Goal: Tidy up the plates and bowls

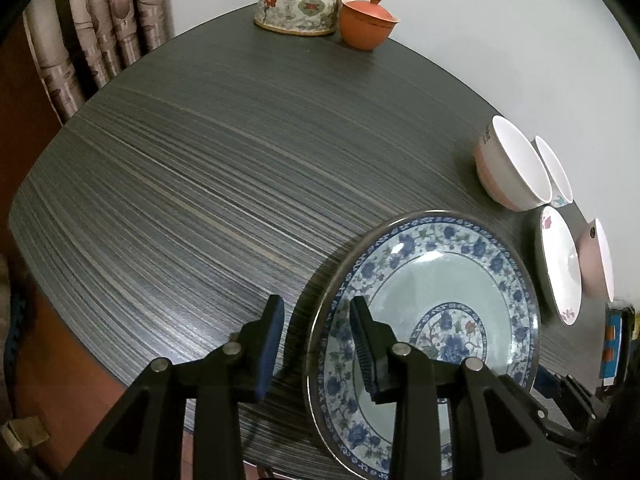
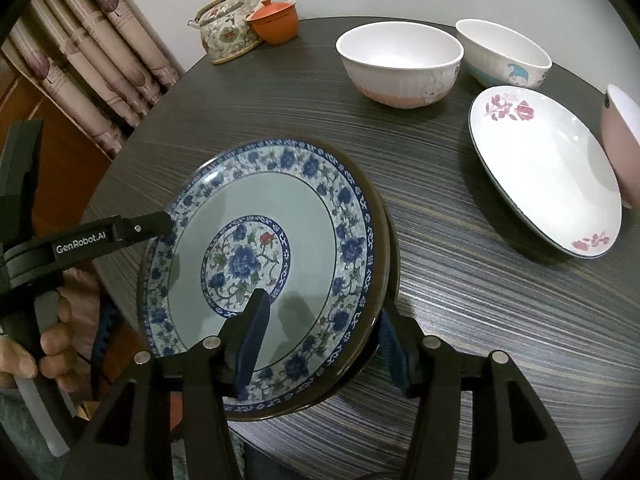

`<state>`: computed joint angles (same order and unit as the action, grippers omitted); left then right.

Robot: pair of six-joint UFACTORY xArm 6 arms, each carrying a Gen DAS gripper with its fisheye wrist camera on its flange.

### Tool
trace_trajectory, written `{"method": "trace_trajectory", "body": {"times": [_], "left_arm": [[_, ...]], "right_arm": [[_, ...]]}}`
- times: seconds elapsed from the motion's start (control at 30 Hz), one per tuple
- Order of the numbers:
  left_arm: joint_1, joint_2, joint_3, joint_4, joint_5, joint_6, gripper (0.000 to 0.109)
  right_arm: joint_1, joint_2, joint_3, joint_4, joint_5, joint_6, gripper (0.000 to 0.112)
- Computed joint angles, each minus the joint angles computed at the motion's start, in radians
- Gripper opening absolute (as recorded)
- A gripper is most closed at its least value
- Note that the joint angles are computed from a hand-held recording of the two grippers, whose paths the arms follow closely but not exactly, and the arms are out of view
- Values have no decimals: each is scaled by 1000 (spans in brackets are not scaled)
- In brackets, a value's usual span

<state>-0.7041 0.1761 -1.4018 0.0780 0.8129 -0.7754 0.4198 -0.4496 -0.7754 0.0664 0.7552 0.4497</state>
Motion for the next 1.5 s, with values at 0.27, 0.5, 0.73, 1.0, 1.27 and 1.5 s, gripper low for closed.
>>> {"method": "trace_trajectory", "body": {"times": [0.27,0.5,0.73,1.0,1.27,1.5], "left_arm": [[1,-1,2,-1,-2,-1,37],[3,-8,9,-1,-10,-4,37],[1,-21,21,13,-25,-15,38],[-6,-32,31,29,-57,-5,50],[-14,-18,14,72,-36,-30,50],[-20,-15,15,135,-22,-76,50]], "right_arm": [[5,0,-5,-23,8,10,51],[13,-4,-14,-115,28,39,57],[6,-31,7,-146,-2,50,65],[-11,-121,90,-251,-36,124,66],[-56,-195,130,-288,-1,134,68],[-144,-269,179,-270,6,116,68]]}}
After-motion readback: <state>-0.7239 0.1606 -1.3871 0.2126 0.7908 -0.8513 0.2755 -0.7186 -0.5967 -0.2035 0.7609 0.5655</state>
